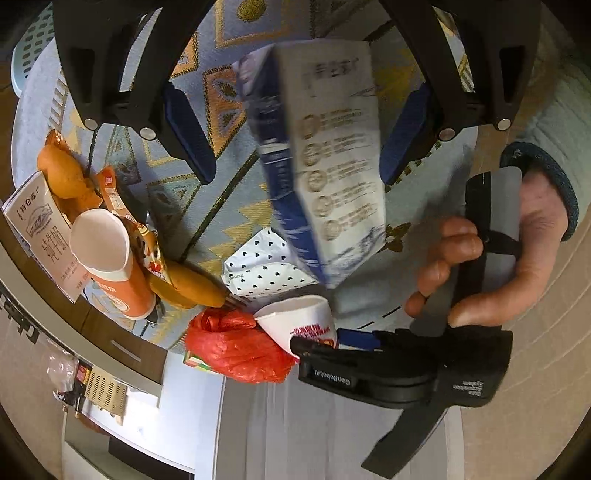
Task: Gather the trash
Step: 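Grasp the panda-print paper cup with the left gripper while the right gripper grasps the white-and-blue carton, then carry both items over the blue wastebasket and open both grippers to drop them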
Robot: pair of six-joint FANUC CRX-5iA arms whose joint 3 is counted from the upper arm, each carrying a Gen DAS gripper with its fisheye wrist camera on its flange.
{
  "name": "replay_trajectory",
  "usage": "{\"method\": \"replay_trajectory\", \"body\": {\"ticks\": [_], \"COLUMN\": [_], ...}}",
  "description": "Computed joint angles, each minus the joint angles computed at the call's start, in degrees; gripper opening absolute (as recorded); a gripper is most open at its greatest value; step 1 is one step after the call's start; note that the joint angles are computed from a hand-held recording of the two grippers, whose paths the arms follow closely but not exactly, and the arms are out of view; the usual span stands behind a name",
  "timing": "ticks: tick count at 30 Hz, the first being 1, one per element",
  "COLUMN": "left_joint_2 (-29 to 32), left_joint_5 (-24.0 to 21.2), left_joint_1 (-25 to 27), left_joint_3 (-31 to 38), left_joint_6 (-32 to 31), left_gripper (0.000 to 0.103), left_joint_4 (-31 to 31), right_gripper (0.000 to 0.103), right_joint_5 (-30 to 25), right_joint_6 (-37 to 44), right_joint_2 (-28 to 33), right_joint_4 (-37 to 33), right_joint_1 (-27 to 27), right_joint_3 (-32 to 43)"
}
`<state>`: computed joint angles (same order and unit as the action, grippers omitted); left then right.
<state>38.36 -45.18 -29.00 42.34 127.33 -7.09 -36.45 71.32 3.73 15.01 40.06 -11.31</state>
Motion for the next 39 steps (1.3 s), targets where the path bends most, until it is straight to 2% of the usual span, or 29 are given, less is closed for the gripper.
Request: {"method": "replay_trajectory", "body": {"ticks": [2,9,10,12,13,14,15,17,19,23,24,25,27,28,29,30,31,32,34,37,39], "left_joint_2": [-1.24,-5.37,-5.92,-6.77,-7.54,-7.98,-8.40,-9.36,-9.81,-8.80,-8.31,-7.67,-7.11,-6.92,-6.89,-6.86,-6.87,-6.83,-7.03,-7.32,-7.49], "left_joint_5": [0.84,2.38,2.43,3.22,3.95,4.39,4.85,6.50,8.06,9.09,8.93,8.65,8.71,8.83,8.76,8.70,8.82,8.94,9.42,9.18,9.34], "left_joint_1": [-0.18,-1.24,-1.40,-1.46,-1.60,-1.71,-1.88,-2.27,-3.05,-4.64,-4.90,-5.13,-5.24,-5.18,-5.29,-5.41,-5.43,-5.43,-5.43,-5.74,-5.79], "left_joint_3": [-1.50,-4.97,-5.30,-6.20,-6.94,-7.38,-7.66,-8.41,-8.27,-5.96,-5.25,-4.39,-4.05,-4.15,-4.20,-4.20,-4.32,-4.34,-4.77,-4.88,-5.18], "left_joint_6": [0.89,5.11,5.53,5.86,6.20,6.27,6.17,5.36,4.32,1.28,0.57,-0.19,-0.92,-1.45,-1.48,-1.62,-1.87,-1.90,-2.15,-1.84,-2.17], "left_gripper": [0.053,0.053,0.053,0.053,0.053,0.053,0.053,0.053,0.053,0.053,0.053,0.053,0.053,0.053,0.054,0.054,0.054,0.054,0.054,0.054,0.054], "left_joint_4": [-0.70,-5.91,-6.58,-6.69,-6.93,-7.17,-7.36,-7.12,-7.02,-6.53,-6.29,-5.90,-4.93,-4.18,-4.18,-4.20,-4.07,-3.99,-3.56,-4.35,-4.11], "right_gripper": [0.093,0.093,0.089,0.059,0.059,0.049,0.032,0.011,0.007,0.007,0.007,0.007,0.007,0.007,0.011,0.019,0.058,0.095,0.095,0.093,0.092], "right_joint_5": [0.47,0.08,-0.30,-2.22,-2.75,-1.88,-1.15,0.38,1.55,2.91,2.28,1.96,2.53,2.23,2.18,1.32,0.45,0.70,3.06,-0.52,-1.47], "right_joint_6": [-0.60,-3.93,-5.24,-6.59,-7.16,-8.62,-8.08,-7.18,-10.67,-15.87,-15.18,-11.94,-10.59,-10.60,-9.81,-6.03,-3.46,-3.64,-7.46,-6.28,-5.31], "right_joint_2": [-0.50,-0.24,0.37,1.96,2.36,1.87,1.37,-0.76,-3.50,-6.40,-6.18,-6.14,-6.80,-7.00,-7.48,-7.60,-7.56,-7.70,-8.95,-5.85,-3.36], "right_joint_4": [1.17,5.61,7.31,9.02,9.58,10.68,9.91,8.16,10.74,14.33,13.31,9.38,7.53,7.62,7.04,3.47,0.80,1.14,7.02,8.78,7.55], "right_joint_1": [0.17,0.86,1.11,1.30,1.29,1.21,0.88,0.42,-0.26,-3.17,-3.69,-4.58,-5.30,-5.37,-5.28,-5.51,-5.60,-5.33,-4.24,-3.04,-3.53], "right_joint_3": [-0.82,-1.85,-1.77,-0.63,-0.41,-1.22,-1.42,-2.22,-4.20,-6.85,-6.45,-5.51,-6.08,-6.34,-6.67,-5.57,-4.73,-5.13,-8.63,-6.33,-4.25]}}
